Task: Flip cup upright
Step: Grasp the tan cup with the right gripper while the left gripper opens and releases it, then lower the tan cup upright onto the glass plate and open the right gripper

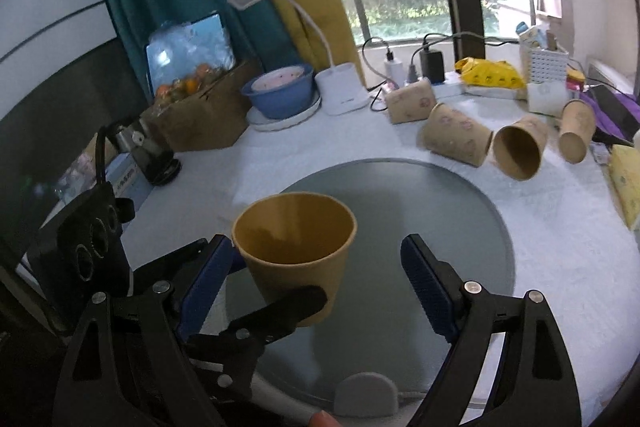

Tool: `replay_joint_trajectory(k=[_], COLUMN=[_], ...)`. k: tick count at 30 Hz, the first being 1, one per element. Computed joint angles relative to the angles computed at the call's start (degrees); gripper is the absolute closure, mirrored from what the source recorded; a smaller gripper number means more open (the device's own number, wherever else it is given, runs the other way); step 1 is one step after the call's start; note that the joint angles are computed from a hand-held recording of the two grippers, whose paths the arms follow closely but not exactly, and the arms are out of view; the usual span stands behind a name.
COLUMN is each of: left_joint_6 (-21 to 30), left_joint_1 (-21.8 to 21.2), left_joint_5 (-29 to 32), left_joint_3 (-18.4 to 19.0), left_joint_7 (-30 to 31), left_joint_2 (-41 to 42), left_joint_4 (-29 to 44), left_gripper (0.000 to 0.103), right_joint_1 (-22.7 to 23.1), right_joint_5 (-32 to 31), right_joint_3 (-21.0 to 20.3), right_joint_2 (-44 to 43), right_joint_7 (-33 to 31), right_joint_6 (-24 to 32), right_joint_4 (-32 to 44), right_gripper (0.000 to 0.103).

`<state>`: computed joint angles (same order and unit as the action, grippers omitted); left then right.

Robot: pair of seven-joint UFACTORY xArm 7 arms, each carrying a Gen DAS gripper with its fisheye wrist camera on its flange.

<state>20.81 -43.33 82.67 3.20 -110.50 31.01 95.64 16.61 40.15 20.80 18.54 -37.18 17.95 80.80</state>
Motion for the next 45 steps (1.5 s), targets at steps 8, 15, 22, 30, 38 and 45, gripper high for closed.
replay_joint_trajectory(k=[8,15,22,30,38,45], left_joint_6=[0.38,-1.44,-2.17,-1.74,-1.14,3.92], left_joint_1=[-0.32,0.2,-0.11,0.01,-0.82,-0.12], left_joint_5=[4.76,4.54,4.26,1.99,2.19,1.79], left_joint_3=[-0.63,-1.03,-0.47,-1.04,-0.12,-1.86], left_joint_7=[-2.51,0.1,-0.26,2.81,0.67,-1.7], left_joint_2=[-0.08,0.94,1.21,1.51,-0.1,-4.08], left_joint_4=[0.06,1.52,1.62,1.7,-0.93,-6.66], left_gripper=[0.041,0.041,0.039,0.033,0.019,0.018], right_joint_1=[1.01,0.69,0.27,0.52,1.38,3.44], right_joint_5=[-3.43,-3.01,-3.24,-3.04,-7.05,-16.17], right_joint_3=[-0.55,-0.32,-0.18,-0.25,-1.09,-3.66], right_joint_2=[1.26,2.01,2.72,2.66,2.97,4.45], right_joint_7=[2.22,2.01,2.16,1.47,4.78,10.89], right_joint_6=[1.94,2.74,3.59,2.3,-4.53,-14.98], right_joint_4=[1.0,1.91,2.7,2.48,2.31,1.55], right_gripper=[0.015,0.023,0.033,0.036,0.036,0.036])
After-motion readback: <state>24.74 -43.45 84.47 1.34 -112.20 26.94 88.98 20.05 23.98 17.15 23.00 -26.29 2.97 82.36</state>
